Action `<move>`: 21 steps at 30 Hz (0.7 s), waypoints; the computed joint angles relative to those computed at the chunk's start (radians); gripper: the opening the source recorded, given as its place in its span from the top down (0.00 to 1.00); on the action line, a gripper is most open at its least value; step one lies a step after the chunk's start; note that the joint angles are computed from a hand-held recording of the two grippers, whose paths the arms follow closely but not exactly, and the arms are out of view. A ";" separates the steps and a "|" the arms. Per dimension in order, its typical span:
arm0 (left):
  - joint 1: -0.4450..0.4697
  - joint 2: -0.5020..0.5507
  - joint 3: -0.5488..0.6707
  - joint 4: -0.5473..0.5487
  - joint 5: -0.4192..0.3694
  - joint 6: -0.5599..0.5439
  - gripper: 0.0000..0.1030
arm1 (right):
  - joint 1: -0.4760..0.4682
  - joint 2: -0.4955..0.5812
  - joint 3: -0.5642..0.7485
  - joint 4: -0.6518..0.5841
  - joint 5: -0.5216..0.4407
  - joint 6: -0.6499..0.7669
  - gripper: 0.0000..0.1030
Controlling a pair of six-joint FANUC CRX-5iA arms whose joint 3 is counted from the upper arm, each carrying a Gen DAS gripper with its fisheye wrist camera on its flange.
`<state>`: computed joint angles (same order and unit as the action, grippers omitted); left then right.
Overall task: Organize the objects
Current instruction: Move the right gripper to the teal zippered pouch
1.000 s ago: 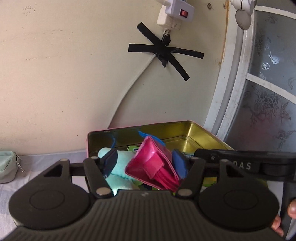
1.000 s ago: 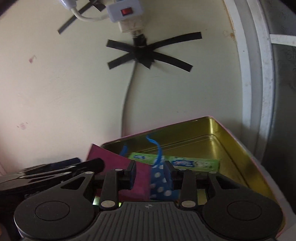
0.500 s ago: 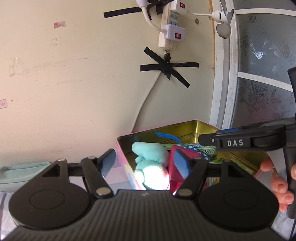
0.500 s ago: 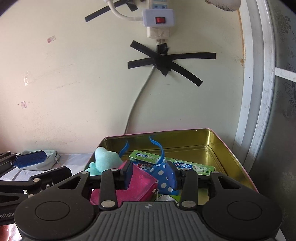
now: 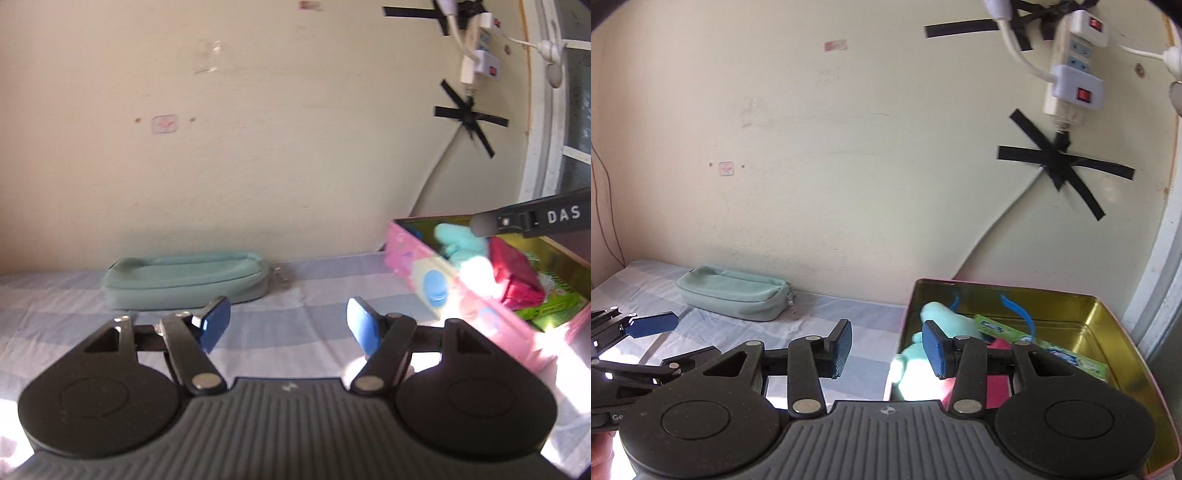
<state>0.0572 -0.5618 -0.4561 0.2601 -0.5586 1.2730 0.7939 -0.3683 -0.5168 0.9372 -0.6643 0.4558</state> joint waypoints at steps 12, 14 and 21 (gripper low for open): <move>0.391 -0.035 -0.198 0.364 -0.027 -0.121 0.31 | 0.057 0.289 0.263 -0.380 0.039 0.226 0.65; 0.419 -0.043 -0.226 0.445 -0.035 -0.131 0.31 | 0.044 0.352 0.328 -0.457 0.044 0.251 0.65; 0.441 -0.014 -0.239 0.561 -0.094 -0.210 0.31 | -0.030 0.561 0.529 -0.501 0.054 0.155 0.64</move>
